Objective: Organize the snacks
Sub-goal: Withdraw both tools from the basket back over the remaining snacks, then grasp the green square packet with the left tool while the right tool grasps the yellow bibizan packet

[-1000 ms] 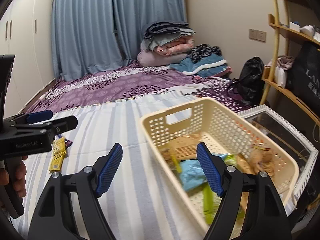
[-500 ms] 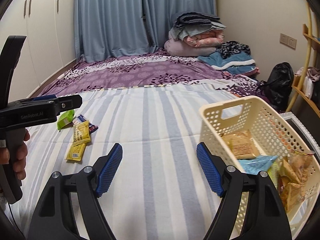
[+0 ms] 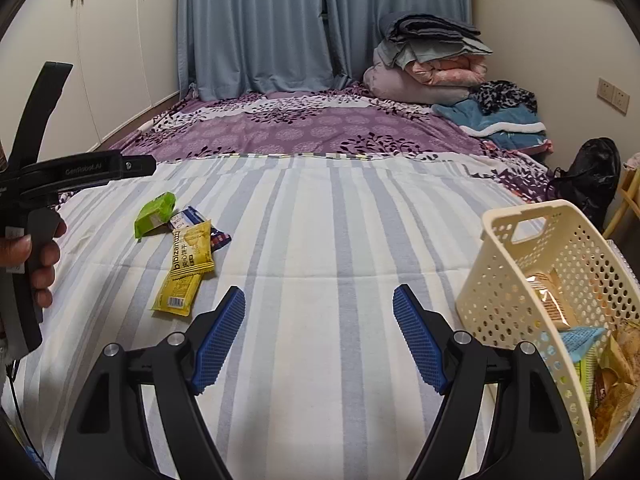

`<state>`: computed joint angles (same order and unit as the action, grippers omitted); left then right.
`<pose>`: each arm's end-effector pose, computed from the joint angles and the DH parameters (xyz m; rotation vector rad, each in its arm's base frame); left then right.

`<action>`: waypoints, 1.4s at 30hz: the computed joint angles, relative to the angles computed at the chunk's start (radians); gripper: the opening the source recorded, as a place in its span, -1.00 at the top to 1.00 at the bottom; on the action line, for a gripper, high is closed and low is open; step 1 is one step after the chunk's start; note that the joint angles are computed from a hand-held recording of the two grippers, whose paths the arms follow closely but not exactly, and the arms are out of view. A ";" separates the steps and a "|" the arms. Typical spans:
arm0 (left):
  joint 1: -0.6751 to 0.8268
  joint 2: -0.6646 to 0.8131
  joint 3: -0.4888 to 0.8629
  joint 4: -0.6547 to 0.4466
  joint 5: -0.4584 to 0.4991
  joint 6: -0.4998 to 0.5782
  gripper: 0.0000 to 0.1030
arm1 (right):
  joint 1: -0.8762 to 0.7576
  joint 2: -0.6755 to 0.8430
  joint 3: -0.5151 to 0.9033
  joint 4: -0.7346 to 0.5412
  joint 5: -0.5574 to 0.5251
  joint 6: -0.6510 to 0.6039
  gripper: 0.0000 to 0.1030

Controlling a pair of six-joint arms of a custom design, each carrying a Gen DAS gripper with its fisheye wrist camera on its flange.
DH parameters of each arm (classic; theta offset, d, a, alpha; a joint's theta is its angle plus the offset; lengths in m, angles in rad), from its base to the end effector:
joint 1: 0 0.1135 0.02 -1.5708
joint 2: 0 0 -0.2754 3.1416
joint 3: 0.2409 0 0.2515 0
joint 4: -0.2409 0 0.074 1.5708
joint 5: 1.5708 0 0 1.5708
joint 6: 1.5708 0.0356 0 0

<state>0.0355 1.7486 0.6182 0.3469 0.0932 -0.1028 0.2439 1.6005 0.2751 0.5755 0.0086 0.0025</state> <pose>0.3046 0.0075 0.1120 -0.1172 2.3516 -0.1426 0.2193 0.0543 0.0917 -0.2754 2.3070 0.1143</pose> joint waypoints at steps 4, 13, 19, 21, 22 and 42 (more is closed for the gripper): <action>0.063 0.075 0.049 0.004 0.009 -0.003 -0.90 | 0.025 0.044 0.026 0.004 0.006 0.005 -0.48; 0.137 0.262 0.201 -0.032 0.044 -0.026 -0.90 | 0.052 0.129 0.081 0.006 0.012 0.012 -0.48; 0.150 0.370 0.299 -0.061 0.059 -0.042 -0.90 | 0.072 0.186 0.125 -0.002 0.015 0.017 -0.48; 0.155 0.408 0.336 -0.074 0.061 -0.046 -0.90 | 0.080 0.207 0.140 -0.003 0.015 0.020 -0.48; 0.156 0.422 0.348 -0.078 0.062 -0.048 -0.90 | 0.084 0.214 0.145 -0.003 0.016 0.022 -0.48; 0.192 0.516 0.372 -0.036 0.131 -0.018 -0.27 | 0.200 0.356 0.291 -0.026 0.013 0.058 -0.48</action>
